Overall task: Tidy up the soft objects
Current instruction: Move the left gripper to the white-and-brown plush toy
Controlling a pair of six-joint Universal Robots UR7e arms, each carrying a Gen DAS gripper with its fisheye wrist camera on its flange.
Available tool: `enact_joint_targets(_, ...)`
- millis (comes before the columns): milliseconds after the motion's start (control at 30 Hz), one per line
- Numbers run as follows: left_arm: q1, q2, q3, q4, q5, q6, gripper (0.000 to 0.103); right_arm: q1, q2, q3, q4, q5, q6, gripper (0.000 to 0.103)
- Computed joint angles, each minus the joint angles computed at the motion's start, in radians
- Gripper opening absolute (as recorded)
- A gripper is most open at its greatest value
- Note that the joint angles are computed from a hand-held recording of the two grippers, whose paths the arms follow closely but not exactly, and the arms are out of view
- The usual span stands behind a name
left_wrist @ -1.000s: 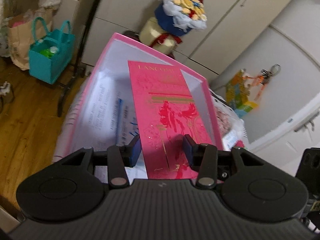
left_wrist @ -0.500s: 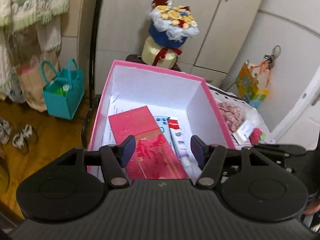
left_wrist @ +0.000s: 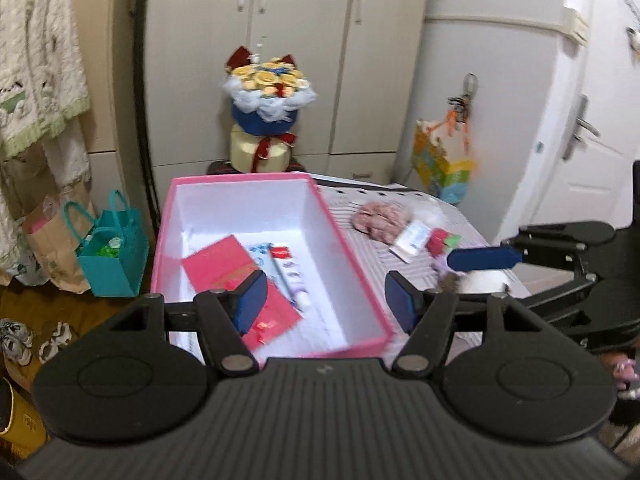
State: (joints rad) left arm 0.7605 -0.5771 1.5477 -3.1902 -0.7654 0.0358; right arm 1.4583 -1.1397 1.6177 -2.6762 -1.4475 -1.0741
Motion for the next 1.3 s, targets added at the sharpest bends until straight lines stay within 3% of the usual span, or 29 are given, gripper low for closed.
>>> enact_joint_targets(167,-0.033,-0.002,0.043,-0.005,-0.041,-0.002,0.065,-0.05,-0.094,0.102,-0.072,0.053,-0.056,0.063)
enact_joint_targets(300,-0.045,-0.001,0.07,0.004,-0.082,-0.03,0.07,-0.08,-0.157,0.186,-0.166,0.049,-0.075,0.063)
enact_joint_targets(500,-0.068,0.03,0.065,0.024,-0.109,-0.03,0.072,-0.141,-0.218,0.229,-0.15,0.088,-0.091,0.068)
enact_joint_targets(667,-0.071,0.089,0.018,0.031,-0.154,0.009,0.077,-0.207,-0.237,0.25,-0.148,0.169,-0.108,0.07)
enact_joint_targets(800,-0.056,0.14,-0.042,0.051,-0.205,0.017,0.08,-0.238,-0.225,0.244,-0.177,0.163,-0.089,0.074)
enact_joint_targets(933,-0.049,0.216,-0.104,-0.014,-0.2,0.096,0.083,-0.263,-0.182,0.224,-0.266,0.132,-0.054,0.074)
enact_joint_targets(1033,-0.034,0.266,-0.158,-0.039,-0.22,0.124,0.087,-0.288,-0.143,0.207,-0.329,0.126,-0.068,0.077)
enact_joint_targets(1100,-0.021,0.3,-0.197,-0.05,-0.236,0.129,0.087,-0.301,-0.114,0.194,-0.366,0.127,-0.087,0.085)
enact_joint_targets(1300,0.02,0.398,-0.323,-0.06,-0.272,0.102,0.091,-0.335,-0.03,0.13,-0.412,0.164,-0.096,0.087)
